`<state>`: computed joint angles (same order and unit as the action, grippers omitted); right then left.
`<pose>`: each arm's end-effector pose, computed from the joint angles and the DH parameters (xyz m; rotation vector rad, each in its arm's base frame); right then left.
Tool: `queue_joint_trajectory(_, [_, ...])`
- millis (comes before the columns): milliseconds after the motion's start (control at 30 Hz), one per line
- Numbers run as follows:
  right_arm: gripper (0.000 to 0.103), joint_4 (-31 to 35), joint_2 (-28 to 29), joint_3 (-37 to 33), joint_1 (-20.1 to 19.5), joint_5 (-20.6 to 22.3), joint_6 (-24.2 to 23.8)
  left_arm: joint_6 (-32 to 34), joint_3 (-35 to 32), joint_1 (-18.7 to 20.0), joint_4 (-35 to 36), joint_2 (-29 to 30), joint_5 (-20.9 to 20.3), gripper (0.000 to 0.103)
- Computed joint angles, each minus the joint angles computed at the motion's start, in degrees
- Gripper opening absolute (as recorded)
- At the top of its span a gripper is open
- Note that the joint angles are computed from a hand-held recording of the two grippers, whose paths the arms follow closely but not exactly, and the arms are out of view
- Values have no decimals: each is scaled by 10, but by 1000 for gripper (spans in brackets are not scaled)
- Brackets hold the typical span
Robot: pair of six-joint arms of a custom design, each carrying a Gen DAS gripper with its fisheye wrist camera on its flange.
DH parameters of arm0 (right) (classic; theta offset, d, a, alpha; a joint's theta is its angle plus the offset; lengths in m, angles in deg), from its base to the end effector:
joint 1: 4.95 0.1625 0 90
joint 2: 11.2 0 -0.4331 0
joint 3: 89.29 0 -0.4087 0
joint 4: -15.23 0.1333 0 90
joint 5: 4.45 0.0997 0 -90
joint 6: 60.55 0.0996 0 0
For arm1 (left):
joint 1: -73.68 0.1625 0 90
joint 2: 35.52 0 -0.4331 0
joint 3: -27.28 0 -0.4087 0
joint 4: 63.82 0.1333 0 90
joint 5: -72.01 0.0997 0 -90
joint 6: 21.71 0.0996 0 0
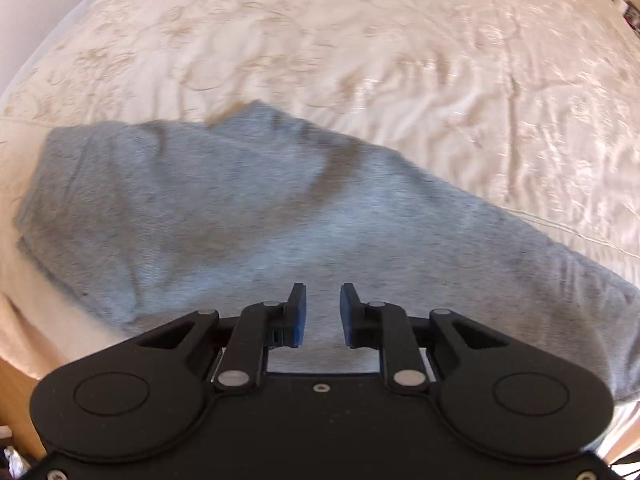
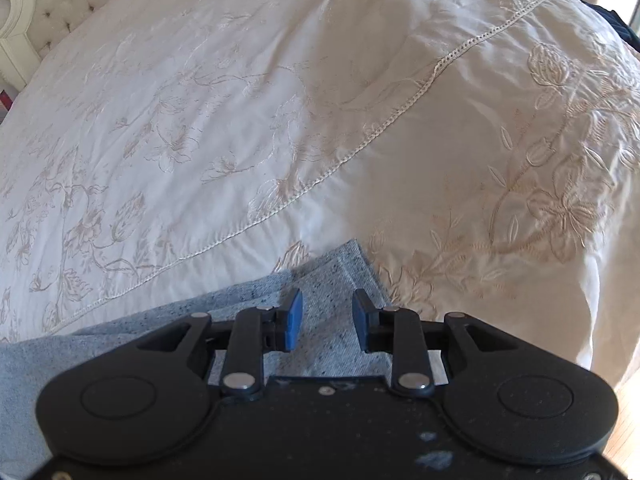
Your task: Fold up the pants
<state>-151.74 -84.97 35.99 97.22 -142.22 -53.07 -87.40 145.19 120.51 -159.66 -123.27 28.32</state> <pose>0.1624 -0.4705 0.2409 -0.1361 -2.3124 0.6872 -0.1464 -0.4562 0.2862 -0.2406 2.2911 -0.5105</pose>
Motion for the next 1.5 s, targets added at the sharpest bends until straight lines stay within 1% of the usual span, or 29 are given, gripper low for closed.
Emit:
queue_joint_trajectory(33, [30,-4,1,-3,-10,9,-19,30,1,1,-39,18,-4,28])
queue_joint_trajectory(133, [30,5,-1,-15,-36,46,-65,110,-13,7,-118,80,-25,28])
queue_joint_trajectory(267, [30,27,0,-23,-57,85,-114,179,-30,12,-194,146,-61,28])
queue_joint_trajectory(367, [32,38,-2,-23,-62,101,-136,213,-43,17,-224,184,-92,28])
queue_joint_trajectory(433, [31,30,-4,-19,-66,115,-156,221,-50,20,-227,206,-106,28])
queue_joint_trajectory(533, [14,33,-6,-15,-67,122,-185,209,-57,20,-214,232,-106,29])
queue_joint_trajectory(567, [4,33,-9,-12,-67,125,-188,203,-58,20,-210,238,-102,29])
queue_joint_trajectory(667, [4,25,-17,-5,-66,134,-198,190,-68,26,-202,250,-99,28])
queue_joint_trajectory(733, [3,10,-18,-5,-60,126,-209,179,-69,24,-206,248,-96,28])
queue_joint_trajectory(800, [3,-26,-14,-4,-53,105,-222,173,-67,19,-225,243,-88,28])
queue_joint_trajectory(867, [2,-61,-14,-4,-54,104,-223,178,-64,13,-248,239,-77,28])
queue_joint_trajectory(900, [1,-82,-9,-4,-53,93,-224,181,-63,12,-253,241,-73,29])
queue_joint_trajectory(933, [1,-96,0,-9,-51,71,-230,181,-68,12,-243,246,-71,33])
queue_joint_trajectory(967, [1,-85,3,-15,-57,65,-226,179,-75,14,-228,254,-71,33])
queue_joint_trajectory(1033, [1,-24,-5,-27,-74,75,-182,187,-86,20,-208,273,-74,33])
queue_joint_trajectory(1067, [2,-21,-9,-27,-78,77,-173,194,-87,20,-202,280,-69,33])
queue_joint_trajectory(1100, [8,-31,-19,-21,-80,88,-177,201,-89,19,-199,286,-63,33])
queue_joint_trajectory(1167, [14,-17,-45,-11,-80,113,-173,201,-97,16,-186,292,-55,33])
queue_joint_trajectory(1200, [18,7,-58,-9,-78,122,-170,197,-99,14,-183,293,-55,32])
queue_joint_trajectory(1300, [20,73,-87,7,-62,126,-163,195,-90,9,-214,283,-65,33])
queue_joint_trajectory(1333, [21,90,-94,14,-57,124,-166,191,-83,5,-221,273,-72,33])
queue_joint_trajectory(1400, [28,100,-99,32,-45,100,-170,180,-69,-4,-219,256,-79,33])
queue_joint_trajectory(1467, [31,97,-99,48,-39,74,-169,170,-57,-15,-214,243,-81,33])
queue_joint_trajectory(1500, [31,98,-100,54,-41,72,-169,165,-50,-20,-212,236,-83,33])
